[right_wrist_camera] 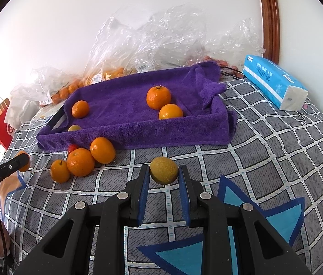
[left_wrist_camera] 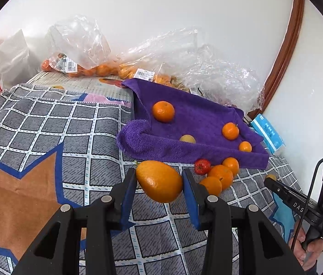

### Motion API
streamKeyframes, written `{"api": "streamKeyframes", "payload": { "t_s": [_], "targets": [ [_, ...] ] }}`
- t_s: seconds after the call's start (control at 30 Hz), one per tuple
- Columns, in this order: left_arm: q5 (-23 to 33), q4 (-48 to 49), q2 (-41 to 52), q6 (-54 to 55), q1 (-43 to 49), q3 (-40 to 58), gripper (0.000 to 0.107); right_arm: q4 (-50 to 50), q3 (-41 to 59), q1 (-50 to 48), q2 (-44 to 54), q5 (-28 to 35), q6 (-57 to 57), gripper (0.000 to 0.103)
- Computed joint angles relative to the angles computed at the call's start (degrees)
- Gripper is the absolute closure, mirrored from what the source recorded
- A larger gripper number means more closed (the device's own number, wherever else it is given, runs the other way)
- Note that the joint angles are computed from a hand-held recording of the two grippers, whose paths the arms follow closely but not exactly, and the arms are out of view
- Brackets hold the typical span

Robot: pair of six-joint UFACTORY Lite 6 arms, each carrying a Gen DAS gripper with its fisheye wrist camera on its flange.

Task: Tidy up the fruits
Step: 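Lift both held fruits and carry them toward the purple towel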

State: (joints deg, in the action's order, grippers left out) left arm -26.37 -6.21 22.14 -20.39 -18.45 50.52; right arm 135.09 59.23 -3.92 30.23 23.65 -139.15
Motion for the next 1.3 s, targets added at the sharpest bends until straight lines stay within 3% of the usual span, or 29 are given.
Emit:
{"api": "streamKeyframes", "payload": {
  "t_s": [0.37, 0.77, 0.93, 1.1, 1.3],
  "targets": [
    [-1.05, 1.95, -1.25, -2.05, 0.31, -1.44, 0.069, 12.27, -4.56, 1.72, -3.61, 1.39, -10.91, 0.078],
    [-1.52, -1.16, -1.92, 0.15, 0.13, -2.26, 0.069, 11.91, -7.74, 5.21, -9.35, -0.35, -7.64, 0.078],
    [0.41, 3.14, -1.87, -5.18, 1.50, -1.82, 0.069, 10.53, -8.47, 5.86, -11.74, -1.38, -5.17, 0.078],
    [1.37, 7.84, -5.76, -10.46, 2.29, -4.21, 0.069, 9.72, -8.58, 6.15, -13.58, -2.67, -3.58, 0.078],
    [5.47, 4.83, -11.76, -7.76, 1.24, -6.30, 0.069, 8.66, -8.05, 6.68, -14.39, -4.19, -0.63, 0.078]
  ]
}}
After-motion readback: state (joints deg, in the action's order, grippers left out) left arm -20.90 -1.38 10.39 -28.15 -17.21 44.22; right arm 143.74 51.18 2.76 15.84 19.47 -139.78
